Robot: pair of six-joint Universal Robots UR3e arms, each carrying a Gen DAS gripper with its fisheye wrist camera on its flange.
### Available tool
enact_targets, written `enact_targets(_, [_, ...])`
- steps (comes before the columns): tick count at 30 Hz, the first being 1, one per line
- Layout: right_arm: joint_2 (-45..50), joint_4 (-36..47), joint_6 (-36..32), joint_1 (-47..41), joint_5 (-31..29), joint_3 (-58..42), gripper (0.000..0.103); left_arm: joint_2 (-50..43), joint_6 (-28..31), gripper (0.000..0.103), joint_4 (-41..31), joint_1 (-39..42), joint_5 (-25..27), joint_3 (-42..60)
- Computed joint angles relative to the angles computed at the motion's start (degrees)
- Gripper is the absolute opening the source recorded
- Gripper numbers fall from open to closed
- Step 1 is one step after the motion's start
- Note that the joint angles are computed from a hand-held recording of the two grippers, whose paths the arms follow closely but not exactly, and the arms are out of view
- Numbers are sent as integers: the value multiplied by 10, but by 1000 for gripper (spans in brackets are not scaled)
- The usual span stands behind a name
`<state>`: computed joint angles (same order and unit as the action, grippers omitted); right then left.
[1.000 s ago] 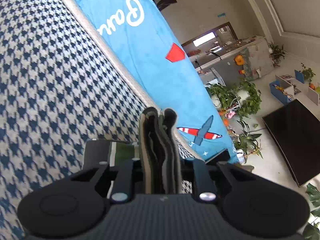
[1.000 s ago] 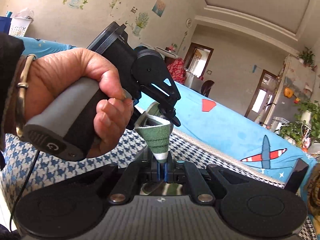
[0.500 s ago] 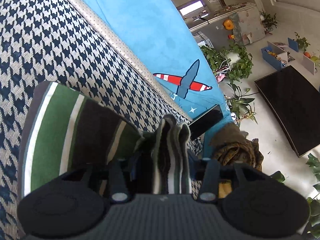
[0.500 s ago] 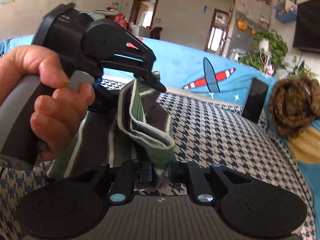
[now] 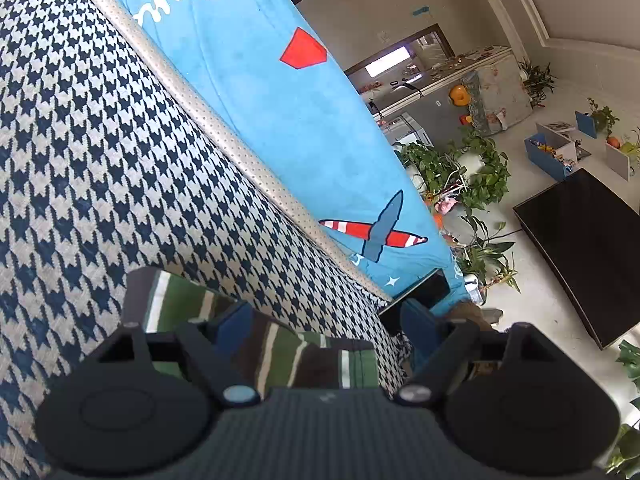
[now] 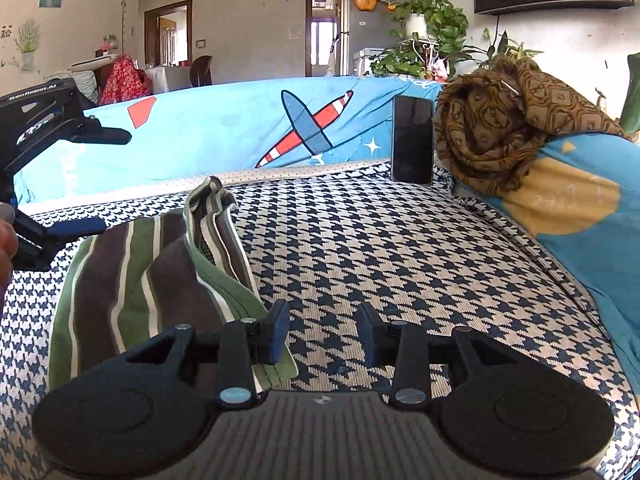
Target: Fold clothes
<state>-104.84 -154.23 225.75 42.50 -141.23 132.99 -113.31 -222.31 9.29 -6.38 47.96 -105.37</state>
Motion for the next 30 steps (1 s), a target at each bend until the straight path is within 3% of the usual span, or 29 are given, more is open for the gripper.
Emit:
enact_targets(2, [-4, -65, -54, -10, 22, 16, 36, 9, 2, 82, -8, 12, -4, -9])
enact_targets(6, [-51, -186, -199, -86, 161, 52, 39, 20, 10, 82, -26, 27, -9, -16])
enact_targets(8, [-67, -207, -244, -134, 221, 56, 59, 22, 14, 82, -36, 29, -11, -17])
enact_targets(9, [-69, -217, -263, -157, 244, 55, 64, 25, 19, 82, -41, 31, -13, -19])
enact_targets(11, [-62, -237, -291, -201, 280, 50, 69, 30, 27, 84, -50, 30, -11, -20])
enact_targets(15, [-106, -220, -329, -358, 482, 67, 71, 40, 50, 84, -69, 31, -8, -25])
enact_targets(18, [-89, -213, -334, -411, 538, 67, 70, 47, 62, 84, -82, 31, -8, -30])
enact_targets(19, [-86, -213, -335, -427, 555, 70, 65, 49, 66, 84, -86, 31, -8, -31])
enact_targets(21, [-90, -201, -341, -473, 611, 79, 39, 54, 80, 84, -101, 28, -4, -33])
enact_targets(22, [-93, -192, -344, -496, 641, 82, 18, 57, 86, 84, -108, 26, -1, -33])
enact_targets(23, [-94, -183, -347, -518, 670, 85, 12, 59, 95, 85, -117, 24, 1, -34])
enact_targets(26, [-78, -208, -343, -545, 698, 88, 6, 66, 120, 85, -142, 15, 14, -31])
enact_targets(30, [-26, -261, -326, -514, 630, 66, 5, 76, 157, 87, -170, -3, 49, -24])
